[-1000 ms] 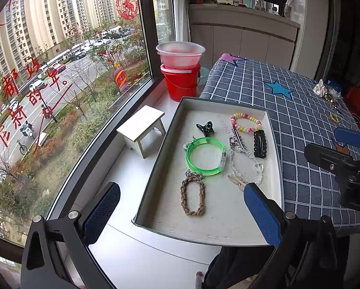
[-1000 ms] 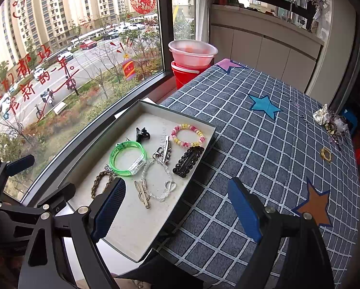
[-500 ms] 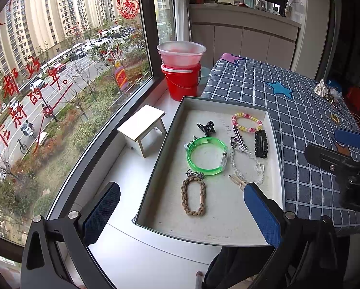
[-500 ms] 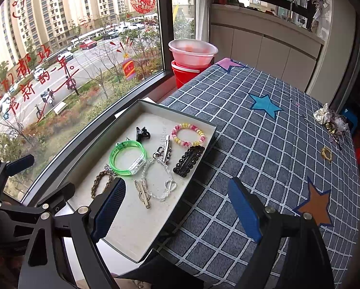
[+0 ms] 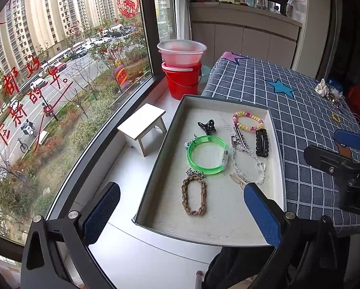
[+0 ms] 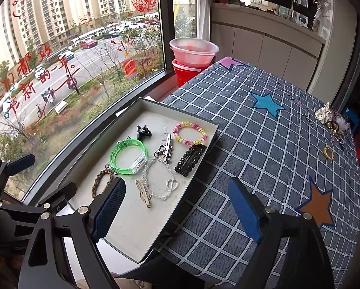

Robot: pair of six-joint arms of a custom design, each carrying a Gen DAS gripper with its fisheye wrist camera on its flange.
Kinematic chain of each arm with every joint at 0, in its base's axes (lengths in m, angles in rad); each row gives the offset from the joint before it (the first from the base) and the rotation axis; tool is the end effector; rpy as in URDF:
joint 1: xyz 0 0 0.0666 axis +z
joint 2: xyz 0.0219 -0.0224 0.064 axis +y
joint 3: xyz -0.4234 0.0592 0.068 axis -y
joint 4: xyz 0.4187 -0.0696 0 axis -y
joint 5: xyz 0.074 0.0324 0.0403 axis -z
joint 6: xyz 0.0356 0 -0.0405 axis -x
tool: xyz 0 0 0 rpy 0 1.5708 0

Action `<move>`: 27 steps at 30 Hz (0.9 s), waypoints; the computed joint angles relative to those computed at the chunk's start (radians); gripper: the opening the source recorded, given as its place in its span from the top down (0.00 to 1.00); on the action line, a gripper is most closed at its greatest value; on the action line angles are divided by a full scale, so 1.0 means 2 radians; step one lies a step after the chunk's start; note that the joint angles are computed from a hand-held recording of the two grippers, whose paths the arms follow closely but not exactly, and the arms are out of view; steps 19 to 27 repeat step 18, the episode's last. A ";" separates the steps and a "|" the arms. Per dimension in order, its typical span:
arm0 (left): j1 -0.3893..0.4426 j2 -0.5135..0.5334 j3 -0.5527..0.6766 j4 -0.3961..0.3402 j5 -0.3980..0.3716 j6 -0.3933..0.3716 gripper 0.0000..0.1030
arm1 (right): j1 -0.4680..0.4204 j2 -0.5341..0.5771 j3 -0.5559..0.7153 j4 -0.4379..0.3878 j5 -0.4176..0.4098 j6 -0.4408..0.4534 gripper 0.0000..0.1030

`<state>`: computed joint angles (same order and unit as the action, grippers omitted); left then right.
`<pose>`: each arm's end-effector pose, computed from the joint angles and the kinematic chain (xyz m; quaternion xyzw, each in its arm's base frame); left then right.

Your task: Organize jewelry

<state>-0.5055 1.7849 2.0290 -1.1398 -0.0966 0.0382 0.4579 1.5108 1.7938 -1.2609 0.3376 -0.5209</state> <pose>0.5727 -0.3135 0.5455 0.2027 0.9206 -0.0449 0.3309 0.4775 0.2218 0.5849 0.0787 0.9408 -0.0064 0.3297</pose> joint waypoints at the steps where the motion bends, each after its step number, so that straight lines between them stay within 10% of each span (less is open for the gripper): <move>1: 0.000 0.001 0.001 -0.001 0.000 0.001 0.00 | 0.000 0.000 -0.001 0.001 -0.001 0.000 0.14; 27: -0.001 0.008 0.007 -0.010 0.001 0.001 0.00 | -0.003 0.002 -0.003 0.004 -0.008 0.001 0.14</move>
